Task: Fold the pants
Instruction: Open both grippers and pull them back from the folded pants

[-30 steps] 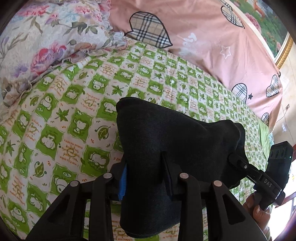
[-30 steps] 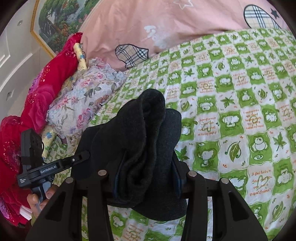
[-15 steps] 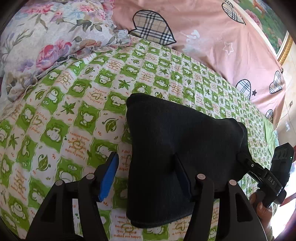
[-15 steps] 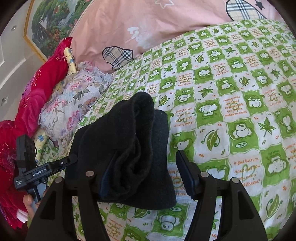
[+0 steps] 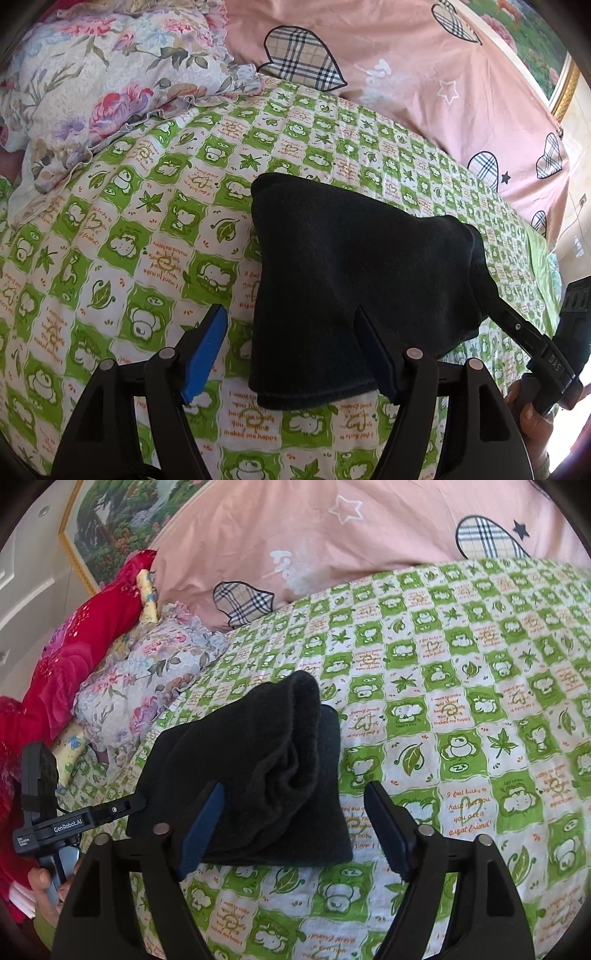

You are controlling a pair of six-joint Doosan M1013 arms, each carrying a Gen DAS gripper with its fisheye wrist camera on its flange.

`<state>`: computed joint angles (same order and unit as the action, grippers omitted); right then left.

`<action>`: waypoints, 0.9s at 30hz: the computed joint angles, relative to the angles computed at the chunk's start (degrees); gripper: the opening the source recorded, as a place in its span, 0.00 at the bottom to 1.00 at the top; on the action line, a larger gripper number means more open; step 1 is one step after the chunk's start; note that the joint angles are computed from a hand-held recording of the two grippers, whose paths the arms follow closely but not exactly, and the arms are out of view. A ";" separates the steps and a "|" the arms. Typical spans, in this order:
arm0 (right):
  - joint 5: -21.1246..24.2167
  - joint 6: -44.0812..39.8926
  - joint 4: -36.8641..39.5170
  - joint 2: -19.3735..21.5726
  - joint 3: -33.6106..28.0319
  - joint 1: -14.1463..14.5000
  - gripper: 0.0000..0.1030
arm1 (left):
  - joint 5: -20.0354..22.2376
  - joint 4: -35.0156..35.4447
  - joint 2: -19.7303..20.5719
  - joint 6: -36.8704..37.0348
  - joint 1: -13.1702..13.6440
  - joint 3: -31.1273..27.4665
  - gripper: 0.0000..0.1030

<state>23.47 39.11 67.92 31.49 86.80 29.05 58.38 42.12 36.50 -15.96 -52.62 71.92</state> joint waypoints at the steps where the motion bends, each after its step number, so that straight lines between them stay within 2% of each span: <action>1: -0.25 -0.22 -0.46 -0.21 0.20 0.21 0.80 | 0.33 -0.02 0.11 0.17 -0.17 -0.18 0.71; 5: -1.18 -1.11 -2.46 -0.86 0.79 0.93 0.84 | 1.59 -0.15 0.47 0.79 -0.76 -0.87 0.72; 10: -2.49 -4.62 -1.01 -1.72 2.12 1.54 0.86 | 4.10 0.19 1.00 1.25 -1.71 -1.95 0.78; 14: -4.44 -7.26 -0.65 -2.51 3.35 2.19 0.87 | 7.56 0.32 1.78 2.38 -2.49 -3.50 0.80; 19: -6.64 -13.54 2.67 -3.50 5.03 2.95 0.94 | 11.69 -0.15 2.93 4.12 -3.24 -5.60 0.81; 24: -9.03 -21.08 6.98 -4.17 6.40 3.76 0.98 | 15.94 2.24 4.25 4.40 -4.30 -7.29 0.81; 27: -9.50 -21.99 7.34 -4.19 6.78 4.04 0.99 | 17.38 3.06 4.94 5.95 -4.75 -8.23 0.82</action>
<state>13.97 17.12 75.26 27.30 93.58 33.09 75.76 45.18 41.44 -10.01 -57.37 63.69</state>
